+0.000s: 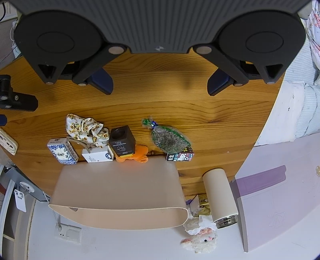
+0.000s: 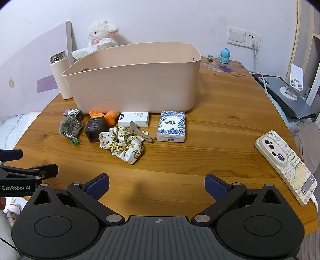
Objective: Organize objects
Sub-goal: 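Move both tools toward the items in front of the beige basket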
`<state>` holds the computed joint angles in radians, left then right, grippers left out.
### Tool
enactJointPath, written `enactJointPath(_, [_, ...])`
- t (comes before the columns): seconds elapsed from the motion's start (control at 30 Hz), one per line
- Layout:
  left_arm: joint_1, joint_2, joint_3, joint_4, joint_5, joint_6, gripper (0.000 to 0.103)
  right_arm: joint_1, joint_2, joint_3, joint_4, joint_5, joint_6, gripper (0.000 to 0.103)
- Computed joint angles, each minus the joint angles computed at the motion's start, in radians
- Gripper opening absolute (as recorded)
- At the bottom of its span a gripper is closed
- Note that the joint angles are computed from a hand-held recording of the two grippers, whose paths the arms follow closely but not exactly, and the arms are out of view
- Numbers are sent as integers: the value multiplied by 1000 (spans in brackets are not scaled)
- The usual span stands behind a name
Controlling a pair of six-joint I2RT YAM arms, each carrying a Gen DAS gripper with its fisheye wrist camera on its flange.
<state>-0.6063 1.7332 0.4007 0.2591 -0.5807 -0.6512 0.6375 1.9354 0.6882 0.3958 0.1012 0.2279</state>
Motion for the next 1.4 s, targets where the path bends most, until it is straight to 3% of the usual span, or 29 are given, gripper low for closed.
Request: enactJointPath(1.4, [82, -5, -18, 42, 30, 56, 101, -22, 21, 43, -13, -3, -13, 103])
